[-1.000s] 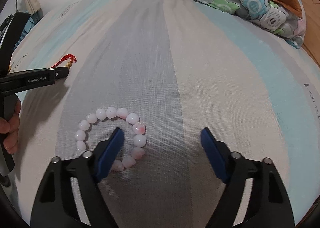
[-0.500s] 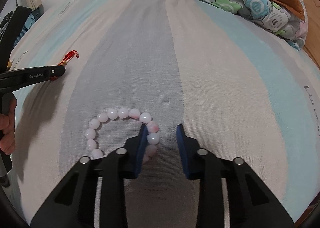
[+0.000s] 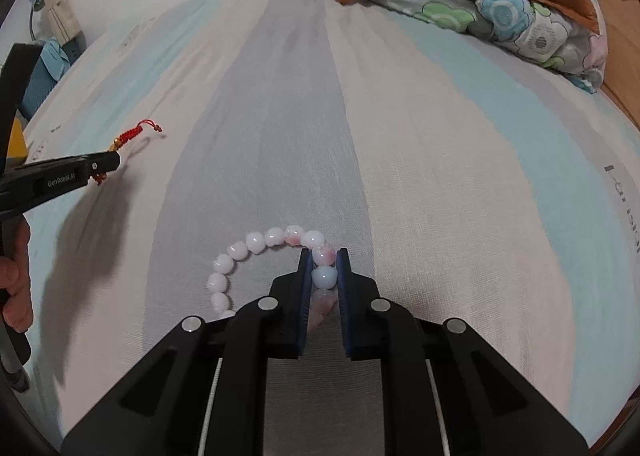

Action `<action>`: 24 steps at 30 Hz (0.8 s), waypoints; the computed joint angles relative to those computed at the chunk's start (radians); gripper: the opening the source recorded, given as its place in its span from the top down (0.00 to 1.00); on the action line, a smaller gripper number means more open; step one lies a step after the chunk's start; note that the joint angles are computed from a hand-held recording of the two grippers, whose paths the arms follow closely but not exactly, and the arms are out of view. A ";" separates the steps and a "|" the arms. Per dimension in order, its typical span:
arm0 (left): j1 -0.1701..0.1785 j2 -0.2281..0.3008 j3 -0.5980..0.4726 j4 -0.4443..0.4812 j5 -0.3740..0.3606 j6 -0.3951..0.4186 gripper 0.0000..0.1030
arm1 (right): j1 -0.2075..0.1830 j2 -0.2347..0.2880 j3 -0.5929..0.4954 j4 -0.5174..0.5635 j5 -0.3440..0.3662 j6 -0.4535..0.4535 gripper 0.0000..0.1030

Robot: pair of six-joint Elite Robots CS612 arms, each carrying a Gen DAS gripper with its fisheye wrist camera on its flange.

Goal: Organize jewelry
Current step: 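Lift and carry the red string and pink bracelets with both tools over the box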

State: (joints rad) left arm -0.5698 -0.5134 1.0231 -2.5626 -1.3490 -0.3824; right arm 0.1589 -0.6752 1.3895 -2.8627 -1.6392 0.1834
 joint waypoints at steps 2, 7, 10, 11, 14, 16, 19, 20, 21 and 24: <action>0.000 -0.011 0.016 -0.009 0.003 0.003 0.89 | 0.000 -0.004 0.003 -0.012 0.003 0.005 0.89; 0.001 -0.046 0.065 -0.034 -0.003 -0.006 0.89 | 0.007 -0.022 0.014 -0.041 0.002 0.006 0.89; 0.001 -0.071 0.104 -0.054 -0.003 -0.017 0.89 | 0.014 -0.033 0.019 -0.051 0.008 0.003 0.89; 0.000 -0.081 0.120 -0.064 -0.002 -0.019 0.89 | 0.018 -0.037 0.019 -0.055 0.002 0.000 0.89; -0.001 -0.108 0.156 -0.083 0.002 -0.018 0.89 | 0.027 -0.050 0.025 -0.070 -0.001 0.006 0.89; -0.002 -0.125 0.179 -0.098 0.001 -0.019 0.89 | 0.033 -0.057 0.028 -0.079 -0.010 0.006 0.89; -0.005 -0.154 0.217 -0.121 0.002 -0.021 0.89 | 0.041 -0.070 0.032 -0.086 -0.026 0.006 0.89; -0.006 -0.164 0.231 -0.129 0.004 -0.020 0.89 | 0.041 -0.073 0.032 -0.088 -0.030 0.005 0.89; -0.007 -0.174 0.245 -0.138 0.004 -0.018 0.89 | 0.043 -0.077 0.034 -0.091 -0.034 0.006 0.89; -0.010 -0.203 0.284 -0.167 0.008 -0.016 0.89 | 0.048 -0.090 0.040 -0.093 -0.044 0.008 0.89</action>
State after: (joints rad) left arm -0.5803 -0.7166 1.3071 -2.7299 -1.3412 -0.3986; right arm 0.2070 -0.7653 1.4290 -2.9555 -1.6830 0.1918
